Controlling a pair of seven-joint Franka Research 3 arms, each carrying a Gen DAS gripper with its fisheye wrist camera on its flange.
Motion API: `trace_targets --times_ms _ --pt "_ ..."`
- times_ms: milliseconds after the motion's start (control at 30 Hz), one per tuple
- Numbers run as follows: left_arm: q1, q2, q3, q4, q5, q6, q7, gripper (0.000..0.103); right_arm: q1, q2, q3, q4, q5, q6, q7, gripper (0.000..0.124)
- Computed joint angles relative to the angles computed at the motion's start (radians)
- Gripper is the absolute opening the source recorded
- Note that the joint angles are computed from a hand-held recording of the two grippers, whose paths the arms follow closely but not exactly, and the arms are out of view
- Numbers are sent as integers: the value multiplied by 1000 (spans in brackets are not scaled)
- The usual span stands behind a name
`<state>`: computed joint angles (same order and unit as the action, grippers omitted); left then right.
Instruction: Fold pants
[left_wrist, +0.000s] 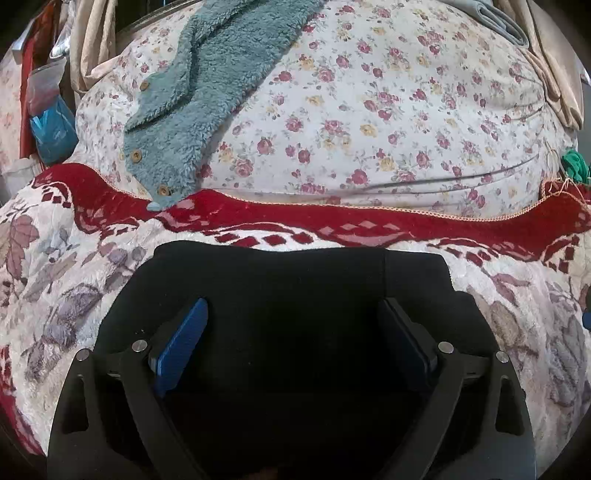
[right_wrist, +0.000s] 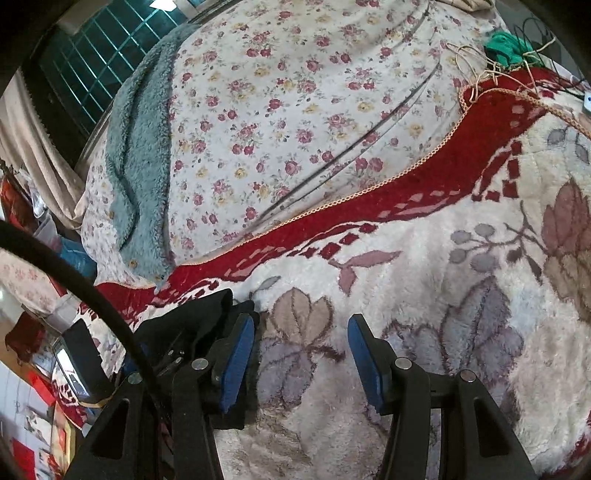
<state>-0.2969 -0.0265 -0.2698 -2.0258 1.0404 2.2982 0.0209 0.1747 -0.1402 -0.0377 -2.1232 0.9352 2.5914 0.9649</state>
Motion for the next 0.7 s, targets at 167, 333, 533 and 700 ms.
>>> trace_targets --times_ms 167,333,533,700 --pt "-4 24 4 26 -14 -8 15 93 -1 -3 -1 -2 0 -2 3 51" --pt "-7 29 9 30 -8 -8 13 93 0 0 1 -2 -3 8 15 51" --pt "-9 28 10 30 -9 -10 15 93 -2 5 1 2 -20 -6 31 51" --pt "-9 29 10 31 -9 -9 15 93 -4 0 1 -2 -25 -3 42 51"
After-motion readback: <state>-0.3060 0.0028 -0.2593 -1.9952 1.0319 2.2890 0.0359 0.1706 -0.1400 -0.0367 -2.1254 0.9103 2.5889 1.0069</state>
